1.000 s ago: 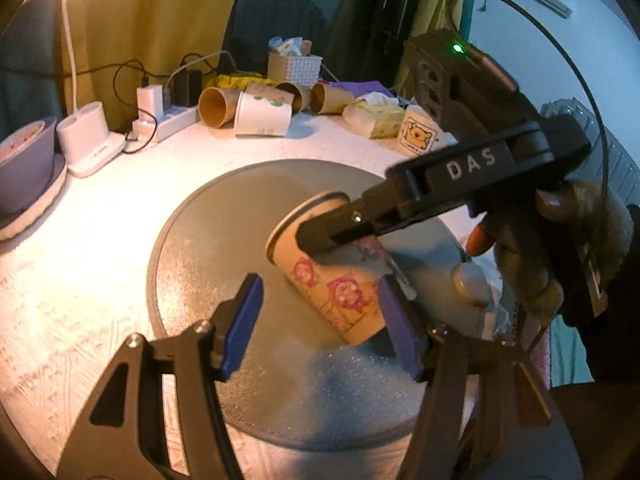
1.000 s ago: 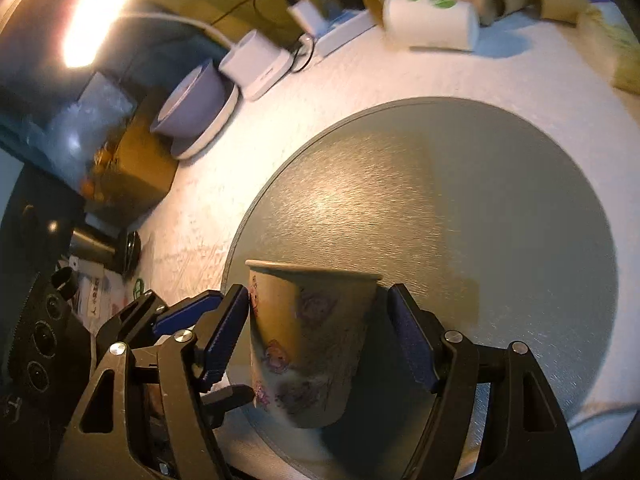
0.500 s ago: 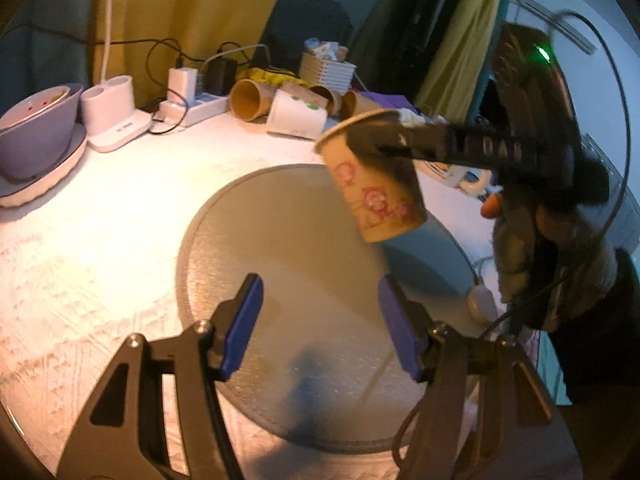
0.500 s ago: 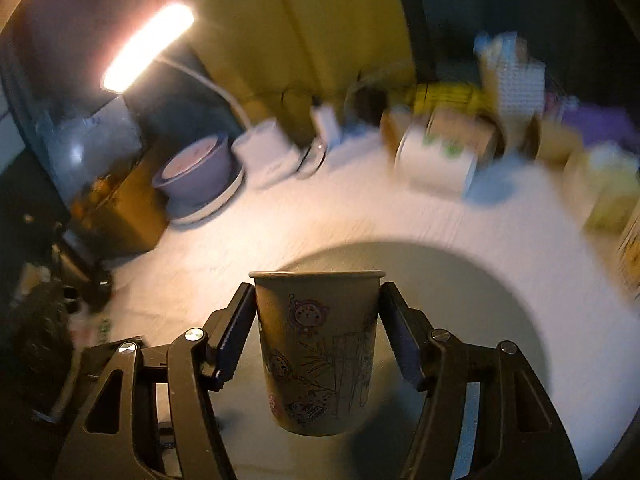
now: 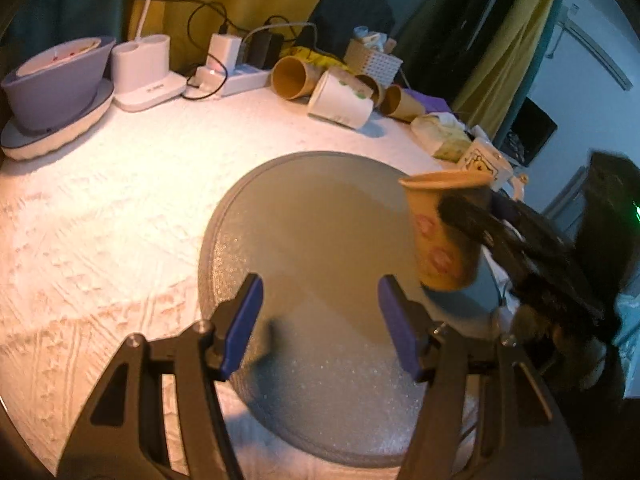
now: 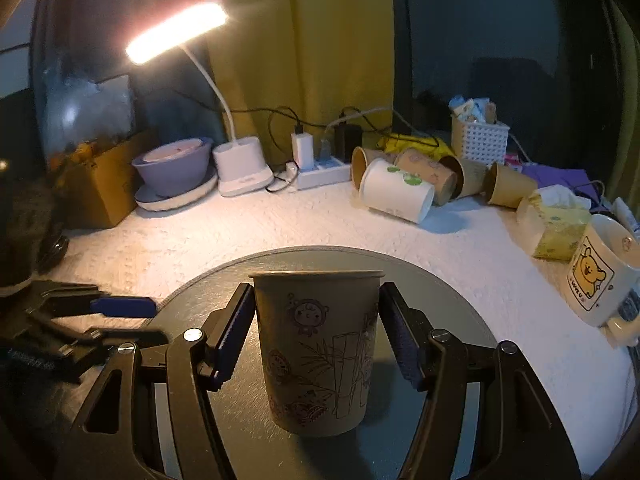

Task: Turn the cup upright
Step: 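Rotate the held cup upright with the right tool over the grey mat, then lower the cup onto the grey mat and open the right tool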

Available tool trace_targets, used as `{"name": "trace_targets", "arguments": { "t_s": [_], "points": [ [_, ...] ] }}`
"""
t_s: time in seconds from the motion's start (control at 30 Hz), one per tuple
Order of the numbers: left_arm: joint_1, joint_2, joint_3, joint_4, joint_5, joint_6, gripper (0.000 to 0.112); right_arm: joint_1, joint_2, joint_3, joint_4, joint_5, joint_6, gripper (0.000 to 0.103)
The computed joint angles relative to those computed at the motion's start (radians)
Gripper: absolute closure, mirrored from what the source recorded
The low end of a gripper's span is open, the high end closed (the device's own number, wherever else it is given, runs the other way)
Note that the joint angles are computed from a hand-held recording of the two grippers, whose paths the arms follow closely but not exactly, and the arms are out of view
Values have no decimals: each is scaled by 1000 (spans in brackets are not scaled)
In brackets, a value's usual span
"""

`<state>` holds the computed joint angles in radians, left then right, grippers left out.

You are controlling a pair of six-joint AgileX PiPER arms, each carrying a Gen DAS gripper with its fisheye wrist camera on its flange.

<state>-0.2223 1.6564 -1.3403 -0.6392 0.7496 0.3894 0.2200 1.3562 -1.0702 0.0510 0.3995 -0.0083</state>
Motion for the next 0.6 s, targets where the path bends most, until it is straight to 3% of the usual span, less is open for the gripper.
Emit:
{"name": "trace_targets", "arguments": {
  "t_s": [0.17,0.37,0.6],
  "points": [
    [6,105,-151,3,91,-55,51,3,-47,39,138,9,-173,37],
    [18,229,-314,-92,215,-27,51,-15,-70,53,313,39,-428,37],
    [9,192,-291,-93,172,-4,51,-52,-65,50,381,64,-546,37]
  ]
}}
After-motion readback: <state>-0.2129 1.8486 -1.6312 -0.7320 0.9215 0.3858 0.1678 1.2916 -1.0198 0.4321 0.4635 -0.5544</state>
